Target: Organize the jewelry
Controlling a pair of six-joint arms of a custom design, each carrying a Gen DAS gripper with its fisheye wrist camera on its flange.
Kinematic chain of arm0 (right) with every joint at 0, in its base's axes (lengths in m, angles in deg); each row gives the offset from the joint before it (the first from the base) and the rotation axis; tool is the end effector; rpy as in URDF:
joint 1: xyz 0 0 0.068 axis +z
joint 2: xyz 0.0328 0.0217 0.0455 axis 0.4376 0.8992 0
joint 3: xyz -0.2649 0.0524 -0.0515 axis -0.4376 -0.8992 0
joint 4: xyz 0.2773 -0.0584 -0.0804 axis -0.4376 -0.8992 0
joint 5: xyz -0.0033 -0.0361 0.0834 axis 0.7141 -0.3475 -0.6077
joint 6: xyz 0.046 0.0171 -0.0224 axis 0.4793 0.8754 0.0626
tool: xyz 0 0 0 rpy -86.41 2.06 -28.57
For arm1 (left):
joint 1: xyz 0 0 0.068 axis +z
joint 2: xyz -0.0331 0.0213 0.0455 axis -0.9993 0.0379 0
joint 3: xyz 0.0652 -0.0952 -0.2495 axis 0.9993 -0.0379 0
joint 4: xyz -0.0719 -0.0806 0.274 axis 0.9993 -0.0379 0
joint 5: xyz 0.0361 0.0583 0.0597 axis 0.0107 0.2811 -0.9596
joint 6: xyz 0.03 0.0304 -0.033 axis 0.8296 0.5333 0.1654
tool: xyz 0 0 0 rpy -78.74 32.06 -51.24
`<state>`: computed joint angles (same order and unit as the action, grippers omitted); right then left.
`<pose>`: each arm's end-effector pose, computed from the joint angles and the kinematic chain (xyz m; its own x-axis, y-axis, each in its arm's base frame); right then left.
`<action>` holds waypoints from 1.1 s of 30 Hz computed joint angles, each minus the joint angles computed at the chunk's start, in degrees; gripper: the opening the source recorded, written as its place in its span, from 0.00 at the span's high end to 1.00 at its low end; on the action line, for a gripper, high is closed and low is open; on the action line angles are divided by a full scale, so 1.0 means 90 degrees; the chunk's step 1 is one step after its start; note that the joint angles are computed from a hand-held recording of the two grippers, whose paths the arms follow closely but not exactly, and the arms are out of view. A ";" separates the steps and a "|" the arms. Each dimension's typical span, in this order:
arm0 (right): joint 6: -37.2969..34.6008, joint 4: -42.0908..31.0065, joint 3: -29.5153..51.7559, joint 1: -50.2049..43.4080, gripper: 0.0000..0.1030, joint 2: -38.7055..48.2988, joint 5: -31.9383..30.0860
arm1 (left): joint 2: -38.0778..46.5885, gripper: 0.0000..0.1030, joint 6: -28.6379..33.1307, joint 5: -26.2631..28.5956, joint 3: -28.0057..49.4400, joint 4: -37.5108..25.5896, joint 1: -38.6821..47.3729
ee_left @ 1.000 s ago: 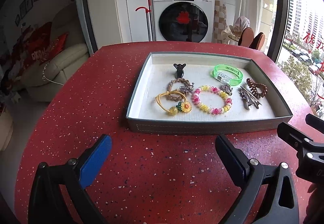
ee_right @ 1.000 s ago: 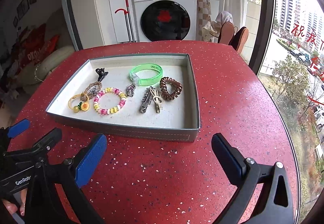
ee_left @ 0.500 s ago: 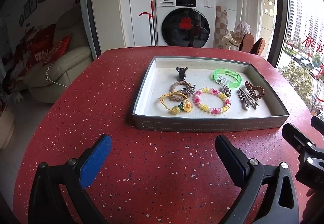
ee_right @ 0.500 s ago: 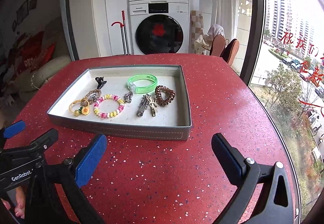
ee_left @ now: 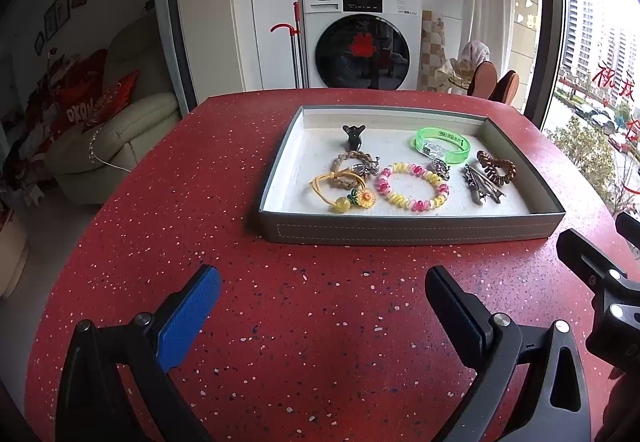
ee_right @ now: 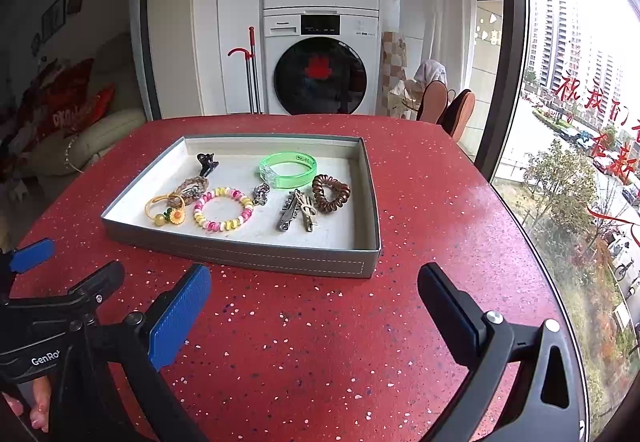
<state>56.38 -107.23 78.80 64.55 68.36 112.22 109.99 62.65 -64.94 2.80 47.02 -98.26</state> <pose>0.1949 0.1351 0.2341 -0.6180 -0.0851 -0.7816 -0.0902 0.9952 -0.0369 0.1805 -0.0263 0.2089 -0.6804 -0.0159 -0.7327 -0.0538 0.9982 0.0283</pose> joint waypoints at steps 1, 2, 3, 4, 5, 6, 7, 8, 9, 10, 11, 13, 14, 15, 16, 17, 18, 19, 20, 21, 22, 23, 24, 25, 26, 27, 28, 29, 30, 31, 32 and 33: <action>0.0001 -0.0002 0.0009 0.0011 0.00 0.0016 -0.0009 | 0.0000 0.00 -0.0017 0.0010 -0.0001 -0.0008 0.0022; 0.0000 0.0001 0.0009 0.0017 0.00 0.0024 -0.0023 | -0.0009 0.00 -0.0020 0.0036 -0.0007 -0.0014 0.0053; -0.0005 0.0002 0.0015 0.0021 0.00 0.0037 -0.0032 | -0.0025 0.00 -0.0019 0.0058 -0.0018 -0.0022 0.0080; -0.0006 0.0008 0.0019 0.0030 0.00 0.0056 -0.0031 | -0.0023 0.00 -0.0019 0.0064 -0.0019 -0.0028 0.0094; -0.0006 0.0008 0.0021 0.0032 0.00 0.0059 -0.0038 | -0.0032 0.00 -0.0010 0.0065 -0.0023 -0.0035 0.0106; -0.0001 0.0011 0.0021 0.0038 0.00 0.0062 -0.0044 | -0.0035 0.00 0.0000 0.0068 -0.0022 -0.0037 0.0121; 0.0000 0.0010 0.0025 0.0041 0.00 0.0066 -0.0047 | -0.0033 0.00 0.0006 0.0072 -0.0021 -0.0035 0.0133; 0.0002 0.0005 0.0029 0.0052 0.00 0.0073 -0.0045 | -0.0030 0.00 0.0005 0.0084 -0.0020 -0.0036 0.0147; -0.0002 0.0004 0.0030 0.0054 0.00 0.0074 -0.0048 | -0.0033 0.00 0.0004 0.0097 -0.0023 -0.0038 0.0161; -0.0003 0.0009 0.0030 0.0057 0.00 0.0079 -0.0047 | -0.0039 0.00 0.0014 0.0096 -0.0025 -0.0035 0.0159; -0.0001 0.0008 0.0033 0.0057 0.00 0.0084 -0.0048 | -0.0041 0.00 0.0010 0.0108 -0.0025 -0.0036 0.0166; 0.0007 -0.0001 0.0035 0.0060 0.00 0.0084 -0.0048 | -0.0043 0.00 0.0021 0.0111 -0.0030 -0.0030 0.0175; 0.0008 0.0002 0.0034 0.0063 0.00 0.0082 -0.0044 | -0.0041 0.00 0.0022 0.0116 -0.0031 -0.0028 0.0179; 0.0012 0.0001 0.0031 0.0068 0.00 0.0074 -0.0038 | -0.0042 0.00 0.0024 0.0118 -0.0028 -0.0035 0.0181; 0.0003 0.0009 0.0034 0.0063 0.00 0.0083 -0.0043 | -0.0046 0.00 0.0024 0.0126 -0.0028 -0.0037 0.0188; 0.0003 0.0009 0.0034 0.0063 0.00 0.0083 -0.0043 | -0.0054 0.00 0.0026 0.0127 -0.0030 -0.0037 0.0189; 0.0005 0.0003 0.0038 0.0063 0.00 0.0091 -0.0042 | -0.0049 0.00 0.0028 0.0127 -0.0029 -0.0033 0.0188; 0.0005 0.0000 0.0038 0.0062 0.00 0.0086 -0.0046 | -0.0049 0.00 0.0028 0.0127 -0.0029 -0.0033 0.0188; 0.0005 0.0000 0.0038 0.0062 0.00 0.0086 -0.0046 | -0.0050 0.00 0.0033 0.0124 -0.0028 -0.0037 0.0187; 0.0008 -0.0002 0.0035 0.0064 0.00 0.0081 -0.0052 | -0.0058 0.00 0.0038 0.0122 -0.0031 -0.0035 0.0188; 0.0015 0.0004 0.0048 0.0069 0.00 0.0104 -0.0046 | -0.0050 0.00 0.0031 0.0118 -0.0027 -0.0028 0.0181; 0.0017 0.0006 0.0049 0.0070 0.00 0.0107 -0.0043 | -0.0053 0.00 0.0029 0.0122 -0.0028 -0.0027 0.0184; 0.0015 0.0008 0.0049 0.0068 0.00 0.0108 -0.0052 | -0.0038 0.00 0.0018 0.0126 -0.0023 -0.0019 0.0182; 0.0015 0.0008 0.0049 0.0068 0.00 0.0108 -0.0052 | -0.0036 0.00 0.0011 0.0127 -0.0022 -0.0022 0.0179; 0.0016 0.0008 0.0049 0.0069 0.00 0.0108 -0.0045 | -0.0027 0.00 -0.0003 0.0119 -0.0022 -0.0014 0.0170; 0.0023 0.0007 0.0049 0.0072 0.00 0.0110 -0.0047 | -0.0032 0.00 0.0003 0.0129 -0.0024 -0.0017 0.0178; 0.0015 0.0004 0.0052 0.0066 0.00 0.0109 -0.0052 | -0.0031 0.00 -0.0002 0.0127 -0.0024 -0.0015 0.0174; 0.0015 0.0004 0.0052 0.0066 0.00 0.0109 -0.0052 | -0.0031 0.00 -0.0002 0.0127 -0.0024 -0.0015 0.0174; 0.0020 0.0006 0.0049 0.0065 0.00 0.0106 -0.0048 | -0.0038 0.00 0.0009 0.0137 -0.0026 -0.0019 0.0188; 0.0021 0.0010 0.0051 0.0062 0.00 0.0108 -0.0053 | -0.0039 0.00 0.0002 0.0144 -0.0025 -0.0018 0.0186; 0.0016 0.0006 0.0053 0.0059 0.00 0.0108 -0.0057 | -0.0031 0.00 -0.0012 0.0136 -0.0013 -0.0020 0.0171; 0.0010 0.0008 0.0050 0.0058 0.00 0.0104 -0.0054 | -0.0032 0.00 -0.0031 0.0118 0.0016 -0.0049 0.0150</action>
<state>56.47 -107.16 79.26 65.07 69.30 111.73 109.70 62.37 -63.87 2.94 46.58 -96.91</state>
